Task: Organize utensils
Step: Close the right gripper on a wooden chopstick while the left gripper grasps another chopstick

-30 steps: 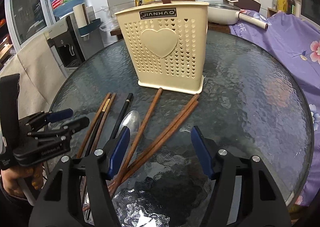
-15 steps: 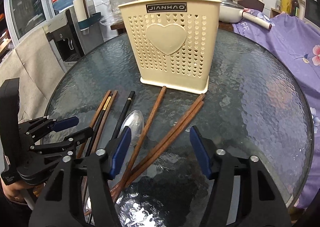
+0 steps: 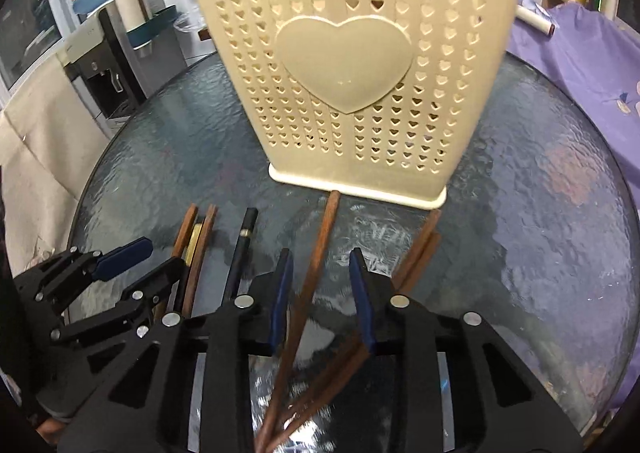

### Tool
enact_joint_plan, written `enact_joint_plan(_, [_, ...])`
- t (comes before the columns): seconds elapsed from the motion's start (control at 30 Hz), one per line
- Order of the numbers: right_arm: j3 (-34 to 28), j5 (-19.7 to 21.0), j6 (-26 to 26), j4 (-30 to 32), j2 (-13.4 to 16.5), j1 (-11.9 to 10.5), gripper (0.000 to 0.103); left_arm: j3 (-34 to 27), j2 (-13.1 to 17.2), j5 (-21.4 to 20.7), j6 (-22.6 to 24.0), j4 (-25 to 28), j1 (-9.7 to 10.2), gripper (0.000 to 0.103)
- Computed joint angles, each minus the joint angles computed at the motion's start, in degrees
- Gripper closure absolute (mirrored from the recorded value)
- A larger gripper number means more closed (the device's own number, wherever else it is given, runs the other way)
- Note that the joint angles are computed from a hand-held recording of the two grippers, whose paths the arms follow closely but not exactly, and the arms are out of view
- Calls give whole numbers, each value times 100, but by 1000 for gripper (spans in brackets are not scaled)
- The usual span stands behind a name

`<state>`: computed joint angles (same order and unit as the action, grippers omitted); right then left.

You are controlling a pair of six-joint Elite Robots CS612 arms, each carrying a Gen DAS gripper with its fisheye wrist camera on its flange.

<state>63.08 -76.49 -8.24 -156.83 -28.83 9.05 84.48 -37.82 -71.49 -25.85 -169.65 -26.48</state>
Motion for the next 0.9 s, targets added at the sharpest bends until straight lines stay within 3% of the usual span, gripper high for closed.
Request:
enact_joint_plan(0.67, [-556, -678, -124, 327, 282, 210, 91, -249, 105, 180, -185, 197, 24, 86])
enact_joint_plan(0.9, [-501, -574, -102, 212, 279, 188, 93, -288, 129, 225, -326, 201, 11, 94])
